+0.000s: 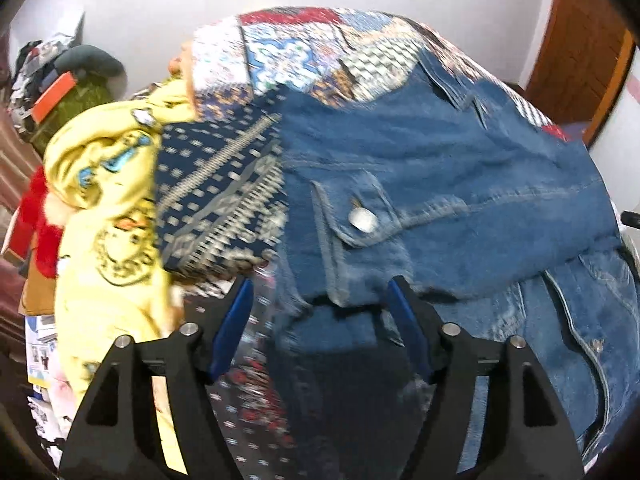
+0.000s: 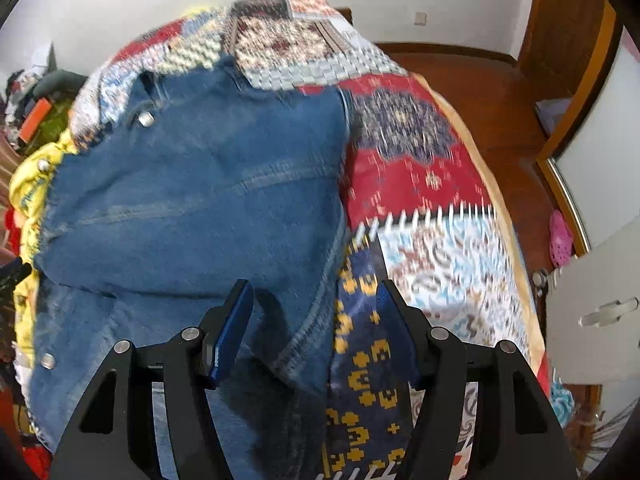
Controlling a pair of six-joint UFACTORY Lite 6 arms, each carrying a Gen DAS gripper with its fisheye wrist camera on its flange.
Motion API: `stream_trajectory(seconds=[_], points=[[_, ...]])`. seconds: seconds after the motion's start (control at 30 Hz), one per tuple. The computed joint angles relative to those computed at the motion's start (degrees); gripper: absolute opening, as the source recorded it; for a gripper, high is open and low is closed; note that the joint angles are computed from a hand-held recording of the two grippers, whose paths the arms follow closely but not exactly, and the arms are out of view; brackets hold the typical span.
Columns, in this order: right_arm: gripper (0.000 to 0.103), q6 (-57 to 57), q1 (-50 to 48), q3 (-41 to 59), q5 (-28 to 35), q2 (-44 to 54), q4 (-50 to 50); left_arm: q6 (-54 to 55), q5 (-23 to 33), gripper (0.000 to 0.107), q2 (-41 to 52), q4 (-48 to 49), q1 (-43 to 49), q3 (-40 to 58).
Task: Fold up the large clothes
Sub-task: 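Grasp the jacket edge with the left gripper while the right gripper grasps the collar side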
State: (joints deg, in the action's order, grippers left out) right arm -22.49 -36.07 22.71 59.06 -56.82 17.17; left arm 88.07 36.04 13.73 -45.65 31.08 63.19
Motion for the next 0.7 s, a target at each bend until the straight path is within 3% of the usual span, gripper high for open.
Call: stream_trajectory(seconds=[0.2, 0.57, 0.7], points=[[0.06, 1.4, 4.1, 7.5, -4.4, 6.8, 3.0, -11.4, 4.6, 0.073, 10.3, 2.7, -1.5, 17.8], [0.06, 1.6, 7.9, 11.2, -19.7, 26.9, 3.8, -34.2, 12.6, 0.073, 41.0, 13.2, -11.5, 56.8], [0.06, -5.0, 6.0, 13.3, -24.1, 36.6, 9.9, -40.5, 20.1, 0.073, 53.6, 15.4, -12.8, 74.5]])
